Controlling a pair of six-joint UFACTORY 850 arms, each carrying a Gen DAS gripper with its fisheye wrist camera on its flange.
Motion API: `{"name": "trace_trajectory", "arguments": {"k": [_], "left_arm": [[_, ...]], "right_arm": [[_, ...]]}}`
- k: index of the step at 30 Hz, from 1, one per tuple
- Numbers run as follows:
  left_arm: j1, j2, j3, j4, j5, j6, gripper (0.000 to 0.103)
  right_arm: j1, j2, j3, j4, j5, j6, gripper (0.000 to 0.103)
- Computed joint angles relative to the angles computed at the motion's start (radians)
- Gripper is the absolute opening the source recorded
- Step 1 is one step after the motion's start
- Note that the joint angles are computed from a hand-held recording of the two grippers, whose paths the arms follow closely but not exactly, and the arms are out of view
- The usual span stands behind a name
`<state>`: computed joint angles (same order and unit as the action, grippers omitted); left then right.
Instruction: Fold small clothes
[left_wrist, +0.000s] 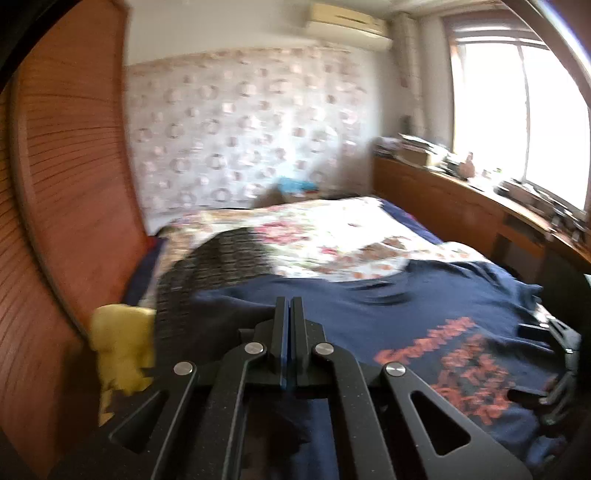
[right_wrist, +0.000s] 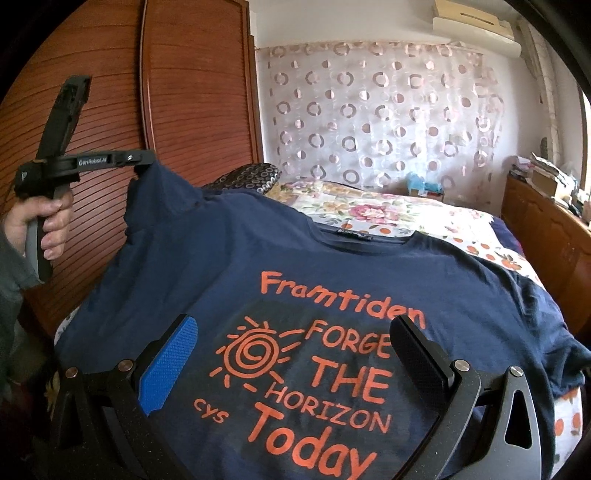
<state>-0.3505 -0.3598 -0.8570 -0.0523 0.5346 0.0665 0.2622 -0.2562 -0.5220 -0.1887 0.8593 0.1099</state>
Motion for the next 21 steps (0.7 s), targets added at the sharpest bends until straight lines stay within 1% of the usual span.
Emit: {"name": "trace_trajectory", "arguments": {"k": [2, 4, 5, 6, 7, 8, 9, 10, 11, 13, 14, 15, 19, 21], "left_arm": [[-0.027, -0.020, -0.030, 0.063, -0.039, -0.038, 0.001], [-0.046, -0.033, -0.044, 0.081, -0.068, -0.048, 0.001], [-0.053, -0.035, -0.044, 0.070, -0.070, -0.039, 0.002], [-0.055, -0.033, -0.037, 0.069, -0.064, -0.041, 0.005], [-0.054, -0.026, -0.026, 0.082, -0.053, -0.061, 0.019], [-0.049, -0.017, -0.011, 0.100, -0.038, -0.087, 0.028], [-0.045, -0.006, 0.009, 0.092, -0.017, -0.092, 0.042], [-0.042, 0.004, 0.027, 0.069, 0.003, -0.078, 0.049], [-0.044, 0.011, 0.044, 0.024, 0.021, -0.045, 0.053], [-0.044, 0.026, 0.076, -0.039, 0.053, -0.001, 0.073], [-0.036, 0.035, 0.096, -0.046, 0.068, -0.002, 0.077], [-0.029, 0.043, 0.111, -0.046, 0.078, -0.008, 0.080], [-0.010, 0.071, 0.180, -0.081, 0.129, -0.004, 0.080], [-0.008, 0.080, 0.212, -0.124, 0.162, 0.010, 0.081]], "right_arm": [[-0.002, -0.003, 0.000, 0.001, 0.003, 0.005, 0.103], [-0.002, -0.006, -0.003, 0.002, -0.003, 0.007, 0.103], [0.000, -0.009, -0.003, 0.004, -0.004, 0.006, 0.103], [0.001, -0.005, -0.004, 0.005, -0.011, 0.004, 0.103], [0.002, -0.005, -0.004, 0.009, -0.013, -0.001, 0.103], [0.005, -0.006, -0.005, 0.014, -0.017, -0.006, 0.103], [0.007, -0.007, -0.008, 0.017, -0.022, -0.008, 0.103], [0.007, -0.005, -0.012, 0.015, -0.030, -0.007, 0.103], [0.004, -0.006, -0.018, 0.006, -0.036, -0.001, 0.103], [-0.004, -0.008, -0.029, -0.017, -0.046, 0.013, 0.103], [-0.004, -0.011, -0.038, -0.026, -0.054, 0.020, 0.103], [-0.006, -0.015, -0.049, -0.043, -0.061, 0.029, 0.101], [-0.010, -0.034, -0.102, -0.122, -0.092, 0.060, 0.093], [-0.004, -0.051, -0.143, -0.160, -0.114, 0.073, 0.084]]}}
